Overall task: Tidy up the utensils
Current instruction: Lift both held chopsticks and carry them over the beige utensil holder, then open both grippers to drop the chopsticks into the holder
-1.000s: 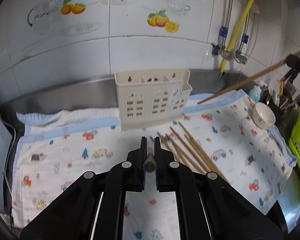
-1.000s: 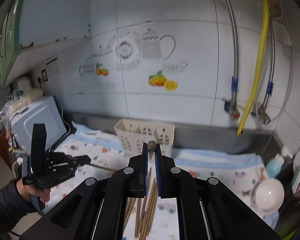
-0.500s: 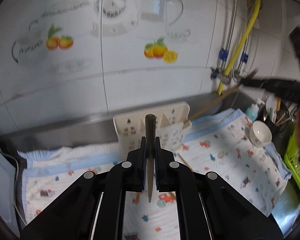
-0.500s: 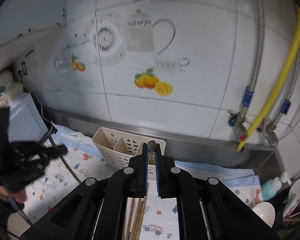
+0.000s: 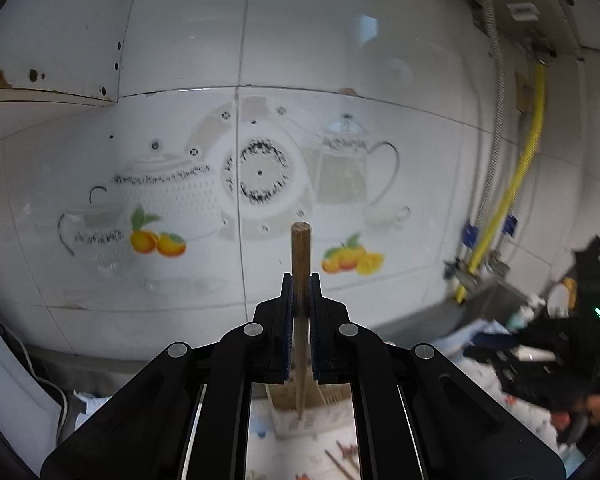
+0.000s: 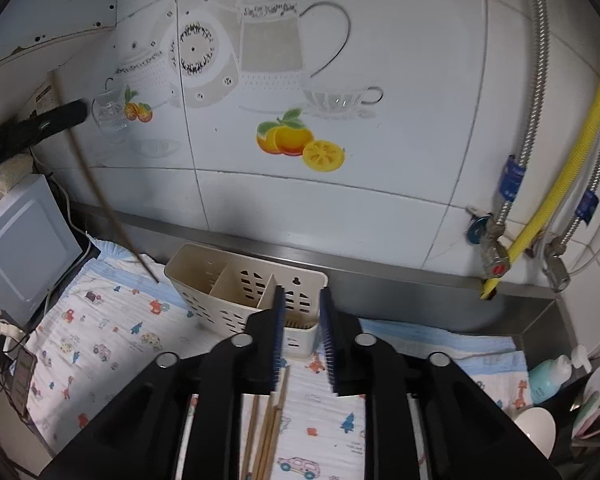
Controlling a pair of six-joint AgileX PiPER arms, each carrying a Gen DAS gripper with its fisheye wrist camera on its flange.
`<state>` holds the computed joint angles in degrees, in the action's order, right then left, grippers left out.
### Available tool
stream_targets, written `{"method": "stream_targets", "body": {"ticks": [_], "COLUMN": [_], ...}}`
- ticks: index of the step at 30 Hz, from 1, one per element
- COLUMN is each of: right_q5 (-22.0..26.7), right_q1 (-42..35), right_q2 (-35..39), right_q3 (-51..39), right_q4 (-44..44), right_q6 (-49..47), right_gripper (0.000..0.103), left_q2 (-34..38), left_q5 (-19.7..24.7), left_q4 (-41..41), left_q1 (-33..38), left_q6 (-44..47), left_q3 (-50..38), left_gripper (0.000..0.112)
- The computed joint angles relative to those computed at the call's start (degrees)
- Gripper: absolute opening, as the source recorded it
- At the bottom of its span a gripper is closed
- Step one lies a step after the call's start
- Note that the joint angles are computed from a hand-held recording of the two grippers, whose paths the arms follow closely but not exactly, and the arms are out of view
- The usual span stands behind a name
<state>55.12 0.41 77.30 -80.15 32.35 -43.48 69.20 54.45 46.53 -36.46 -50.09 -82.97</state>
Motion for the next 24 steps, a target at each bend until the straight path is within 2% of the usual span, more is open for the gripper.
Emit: {"method": "stream_targets", "body": {"ticks": [2, 11, 15, 19, 21, 24], "right_q5": [0.59, 2.16, 1.37, 1.13, 2.8, 5.29], "right_q1": [-1.56, -7.23, -9.1, -12.69, -15.73, -21.13], "right_q2": [-1.62, -8.62, -11.53, -14.77, -15.86, -18.58], "right_q3": [1.62, 12.43, 18.74, 26.36, 29.9, 36.59], "right_q4": [1.58, 8.86, 11.09, 13.8, 15.47, 16.82], "right_q6": [-2.42, -13.33, -17.4, -21.95, -24.71, -29.46], "right_gripper": [0.02, 0.021, 0.021, 0.021, 0.021, 0.021], "left_q2": [1.17, 3.62, 4.11, 3.81, 3.01, -0.57], "left_q5": [-1.47, -10.82, -12.9, -13.53, -11.71, -7.3], "left_q4": [2.51, 1.33, -1.18, -6.51, -6.36, -1.9], "left_q1": [1.22, 8.67, 10.31, 11.34, 10.05, 4.62], "left_q6": [-1.82, -6.28, -5.51, -1.39, -1.3, -4.56], "left_q3": [0.29, 5.56, 8.14, 10.04, 10.64, 12.9], "left_gripper": [0.005, 0.005, 0.005, 0.009, 0.011, 0.032]}}
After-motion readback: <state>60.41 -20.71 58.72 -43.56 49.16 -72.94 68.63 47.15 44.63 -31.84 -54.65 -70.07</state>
